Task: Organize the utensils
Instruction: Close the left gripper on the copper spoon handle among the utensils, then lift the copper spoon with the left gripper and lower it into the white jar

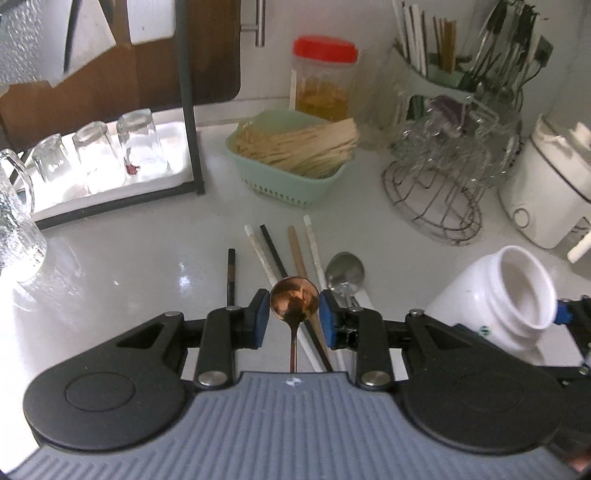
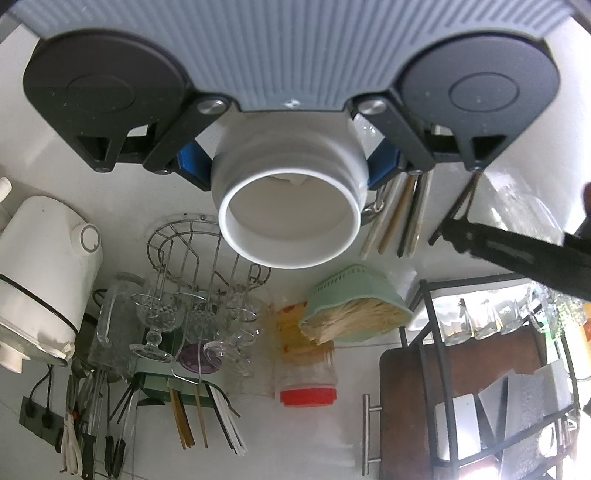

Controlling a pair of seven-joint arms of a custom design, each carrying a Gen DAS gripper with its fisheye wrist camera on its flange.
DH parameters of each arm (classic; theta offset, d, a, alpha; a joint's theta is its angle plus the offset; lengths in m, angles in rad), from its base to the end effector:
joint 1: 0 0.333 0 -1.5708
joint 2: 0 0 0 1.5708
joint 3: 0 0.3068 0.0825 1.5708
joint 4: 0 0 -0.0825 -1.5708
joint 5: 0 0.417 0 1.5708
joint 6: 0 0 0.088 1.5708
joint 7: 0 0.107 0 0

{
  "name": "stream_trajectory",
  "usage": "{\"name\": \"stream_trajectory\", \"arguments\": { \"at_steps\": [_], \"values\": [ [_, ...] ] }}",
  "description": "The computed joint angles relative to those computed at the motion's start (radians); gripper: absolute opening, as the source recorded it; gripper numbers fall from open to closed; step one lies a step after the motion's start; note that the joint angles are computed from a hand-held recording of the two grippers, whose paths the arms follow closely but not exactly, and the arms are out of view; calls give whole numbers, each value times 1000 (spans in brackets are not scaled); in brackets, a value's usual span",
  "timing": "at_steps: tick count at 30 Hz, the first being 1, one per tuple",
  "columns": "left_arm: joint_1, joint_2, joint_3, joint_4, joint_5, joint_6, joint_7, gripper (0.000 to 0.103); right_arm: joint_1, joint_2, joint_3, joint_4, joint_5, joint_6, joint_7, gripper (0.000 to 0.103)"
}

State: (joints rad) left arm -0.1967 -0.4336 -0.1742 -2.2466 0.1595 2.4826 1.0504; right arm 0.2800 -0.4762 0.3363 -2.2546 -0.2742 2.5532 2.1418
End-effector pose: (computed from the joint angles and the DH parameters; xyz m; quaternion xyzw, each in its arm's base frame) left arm 0.4690 -0.1948 0.5932 -0.6810 0.6494 -0.2693 0.2049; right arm 0.3943 0.3139 0.6076 -0.7210 0.5656 -0.2520 0.3111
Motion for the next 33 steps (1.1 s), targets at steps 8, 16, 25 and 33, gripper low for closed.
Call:
{"name": "stream_trajectory", "arguments": {
  "at_steps": [8, 16, 25, 33],
  "values": [
    [-12, -63, -14, -8, 1, -40, -27, 34, 15, 13, -15, 13, 9, -13, -26, 90],
    [-21, -87, -37, 34, 33, -100, -58, 34, 19, 18, -22, 24, 34, -26, -47, 90],
    [-28, -91, -64, 77, 75, -143, -101, 34, 45, 13, -54, 7, 84, 0, -137, 90],
    [-36, -105, -89, 88, 124, -127, -150, 34, 45, -8, -59, -25, 127, 40, -193, 90]
  ]
}}
